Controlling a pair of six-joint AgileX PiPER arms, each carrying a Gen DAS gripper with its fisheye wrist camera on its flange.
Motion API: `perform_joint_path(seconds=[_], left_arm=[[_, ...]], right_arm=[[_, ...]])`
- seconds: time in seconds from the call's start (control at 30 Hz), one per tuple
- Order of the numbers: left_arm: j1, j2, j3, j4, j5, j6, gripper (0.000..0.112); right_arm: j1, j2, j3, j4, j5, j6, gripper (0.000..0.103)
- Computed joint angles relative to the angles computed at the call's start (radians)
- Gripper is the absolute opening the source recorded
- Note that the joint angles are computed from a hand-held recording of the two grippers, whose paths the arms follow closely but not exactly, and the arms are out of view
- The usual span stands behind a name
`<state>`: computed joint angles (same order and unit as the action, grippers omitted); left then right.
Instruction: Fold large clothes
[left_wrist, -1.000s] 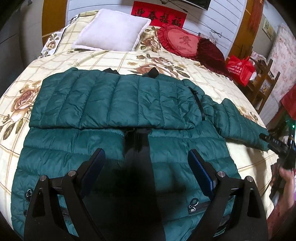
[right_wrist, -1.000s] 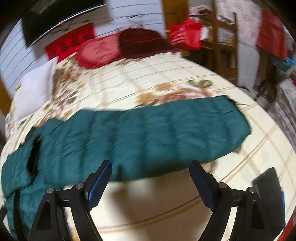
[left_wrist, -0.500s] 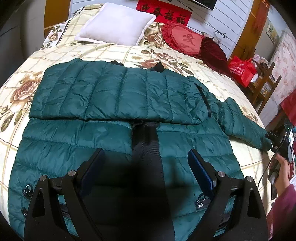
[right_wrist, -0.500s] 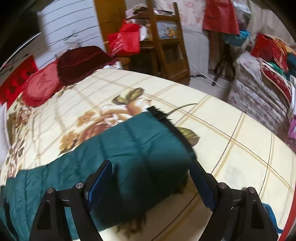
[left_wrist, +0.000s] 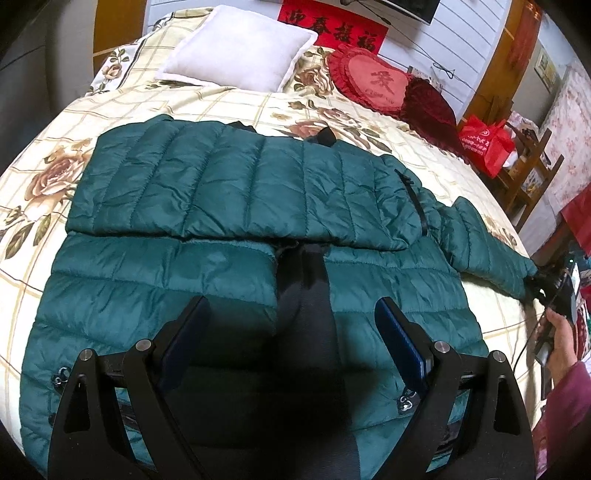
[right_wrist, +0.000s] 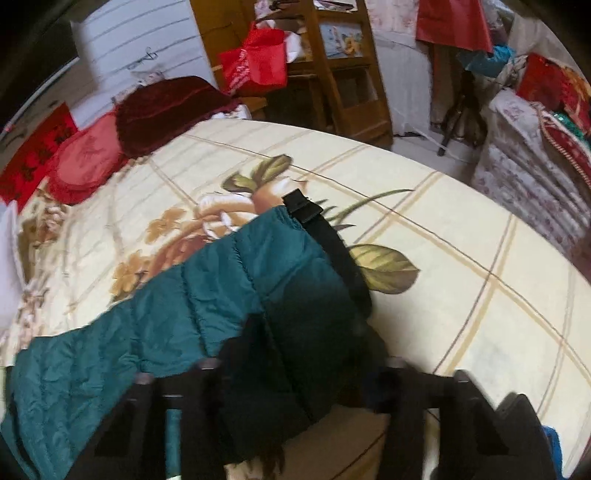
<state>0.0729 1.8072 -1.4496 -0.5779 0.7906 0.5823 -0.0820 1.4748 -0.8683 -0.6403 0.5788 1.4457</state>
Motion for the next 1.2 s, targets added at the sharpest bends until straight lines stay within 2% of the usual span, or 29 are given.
perform_joint_path(seconds=[0.07, 0.23, 0.37, 0.47, 0.63, 0.97, 1.2], left_arm=[[0.001, -0.005, 0.003, 0.011, -0.008, -0.006, 0.091], [0.030, -0.008, -0.002, -0.003, -0.006, 0.007, 0.091], [0.055, -0.001, -0.016, -0.009, -0.002, -0.002, 0.091], [0.063, 0.002, -0.028, 0.016, -0.006, -0.029, 0.091], [0.079, -0.005, -0.028, 0.042, -0.018, -0.034, 0.091], [0.125, 0.015, -0.059, 0.030, 0.000, -0.033, 0.091], [0.165, 0.038, -0.088, 0.006, 0.023, -0.029, 0.091]], right_arm=[[0.008, -0.030, 0.008, -0.007, -0.015, 0.008, 0.022], [0.080, -0.139, -0.009, -0.031, -0.036, 0.007, 0.020], [0.190, -0.166, -0.107, -0.017, -0.005, -0.051, 0.019], [0.272, -0.134, -0.208, -0.004, 0.016, -0.096, 0.019], [0.403, -0.036, -0.377, 0.058, 0.016, -0.184, 0.019], [0.566, 0.265, -0.719, 0.323, -0.009, -0.451, 0.018], [0.630, 0.560, -1.116, 0.512, 0.087, -0.635, 0.018]])
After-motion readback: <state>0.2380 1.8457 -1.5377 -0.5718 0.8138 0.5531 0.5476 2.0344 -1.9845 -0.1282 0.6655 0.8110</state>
